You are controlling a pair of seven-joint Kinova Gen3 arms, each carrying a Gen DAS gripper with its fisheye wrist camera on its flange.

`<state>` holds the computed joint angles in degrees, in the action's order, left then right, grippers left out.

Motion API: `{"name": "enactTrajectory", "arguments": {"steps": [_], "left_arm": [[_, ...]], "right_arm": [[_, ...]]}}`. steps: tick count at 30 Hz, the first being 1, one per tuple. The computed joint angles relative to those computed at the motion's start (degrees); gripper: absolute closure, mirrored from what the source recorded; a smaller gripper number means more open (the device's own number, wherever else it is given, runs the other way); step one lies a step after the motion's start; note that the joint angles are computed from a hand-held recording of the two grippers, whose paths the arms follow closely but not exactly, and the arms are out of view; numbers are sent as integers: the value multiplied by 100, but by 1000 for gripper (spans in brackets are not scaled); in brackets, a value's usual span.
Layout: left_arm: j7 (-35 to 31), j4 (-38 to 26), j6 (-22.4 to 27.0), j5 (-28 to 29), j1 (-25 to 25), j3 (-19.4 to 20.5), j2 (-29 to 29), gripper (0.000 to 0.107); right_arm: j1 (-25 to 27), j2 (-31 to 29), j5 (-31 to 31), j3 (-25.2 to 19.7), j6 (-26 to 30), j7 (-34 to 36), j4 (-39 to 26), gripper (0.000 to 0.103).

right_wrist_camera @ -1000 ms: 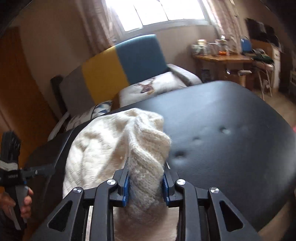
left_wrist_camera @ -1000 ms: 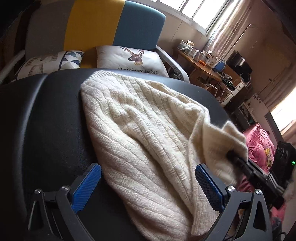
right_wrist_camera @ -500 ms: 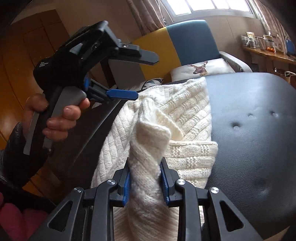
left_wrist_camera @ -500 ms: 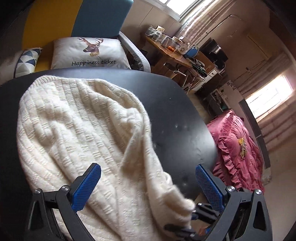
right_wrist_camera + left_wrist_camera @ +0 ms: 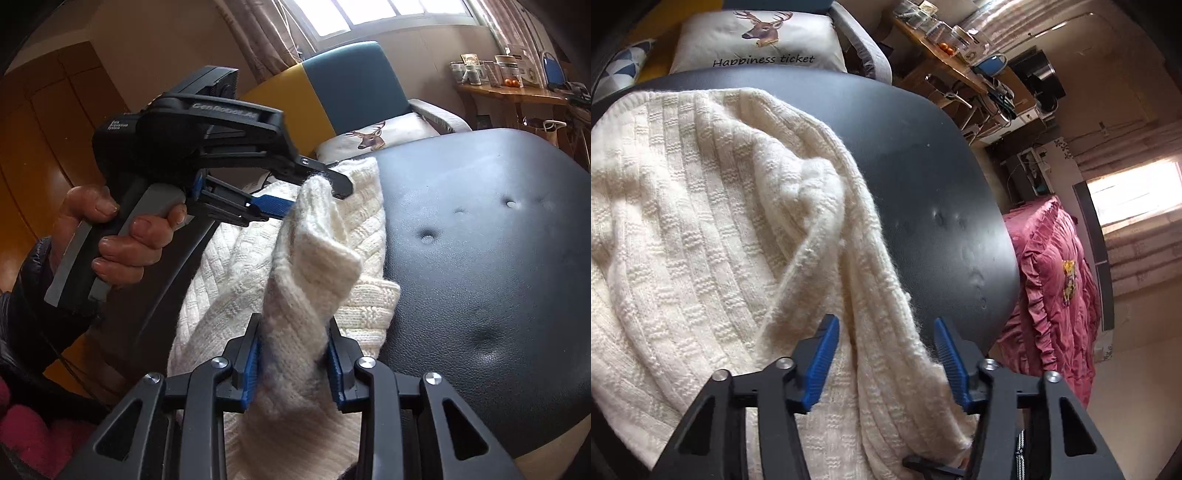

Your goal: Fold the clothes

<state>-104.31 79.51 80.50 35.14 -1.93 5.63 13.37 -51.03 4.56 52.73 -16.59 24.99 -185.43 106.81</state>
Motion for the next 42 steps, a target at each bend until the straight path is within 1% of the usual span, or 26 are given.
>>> {"name": "enactTrajectory", "arguments": {"steps": [3,4,5,6,7,8,9,10,12,13,17,19,20,22,23,24,27,29,31,32,33,34,36,38,40,42], "left_arm": [[164,-65,-10,-239,200,57,92,61],[186,-50,-28,-285,234,66,118,62],[187,-14,-62,-314,272,45,135,73],[139,39,-80,-277,356,-81,149,93],[65,116,-110,-191,396,-210,151,100],[-35,221,-147,-46,329,-278,133,100],[-189,354,-187,187,156,-291,107,100],[-316,471,-212,420,-109,-204,71,101],[-640,693,-195,886,-640,-114,-74,101],[-853,801,-151,1119,-856,-161,-171,101],[-1648,1004,288,1824,-1571,-697,-546,101],[-1939,1028,611,2060,-1988,-997,-647,101],[-2051,1046,716,2117,-2188,-1148,-713,101],[-2254,1074,934,2212,-2614,-1467,-810,101],[-2320,1080,1007,2228,-2829,-1624,-847,101],[-2379,1092,1029,2207,-3037,-1774,-885,101],[-2548,1122,954,2024,-3612,-2135,-856,101],[-2581,1269,621,1646,-3923,-2148,-921,101],[-2657,1347,342,1214,-3959,-2292,-895,101],[-2716,1322,280,981,-3817,-2467,-830,101],[-2727,1330,257,748,-3753,-2536,-764,99],[-2701,1384,248,543,-3781,-2499,-731,99],[-2724,1571,190,329,-4066,-2240,-711,86],[-2827,1753,72,257,-4184,-2223,-817,77],[-2945,1962,-323,26,-4166,-2219,-1139,68],[-2975,2130,-786,-360,-3937,-2211,-1469,56]], "right_arm": [[-20,15,-7,-10,41,24,-4,70],[-6,14,-72,-7,42,58,-9,66],[26,-6,-157,6,1,69,11,65],[65,-29,-246,20,-50,76,36,64],[104,-67,-387,59,-132,95,72,64],[191,-105,-510,49,-217,90,113,62],[280,-142,-540,12,-250,-8,154,59],[263,-188,-477,71,-283,-187,203,56],[328,-271,-195,48,-300,-653,292,53],[347,-310,-27,21,-243,-886,318,53],[498,-400,608,-153,10,-1760,375,53],[540,-362,667,-232,202,-1831,299,53],[543,-320,600,-249,250,-1735,231,53],[474,-209,280,-180,301,-1314,35,53],[508,-107,133,-238,360,-1081,-102,53],[622,12,13,-401,460,-848,-255,53],[1274,416,-247,-1197,639,-149,-738,53],[1595,768,-323,-1728,979,317,-1158,53],[1668,1095,-452,-1966,1295,783,-1582,53],[1627,1206,-580,-1925,1325,1016,-1745,53],[1538,1268,-778,-1779,1263,1249,-1861,53],[1365,1298,-1002,-1526,1160,1463,-1940,53],[967,1343,-1451,-995,1015,1930,-2091,53],[647,1404,-1826,-624,991,2396,-2250,53],[238,1485,-2186,-171,1113,2844,-2449,53],[43,1548,-2416,47,1175,3007,-2547,53]]}}
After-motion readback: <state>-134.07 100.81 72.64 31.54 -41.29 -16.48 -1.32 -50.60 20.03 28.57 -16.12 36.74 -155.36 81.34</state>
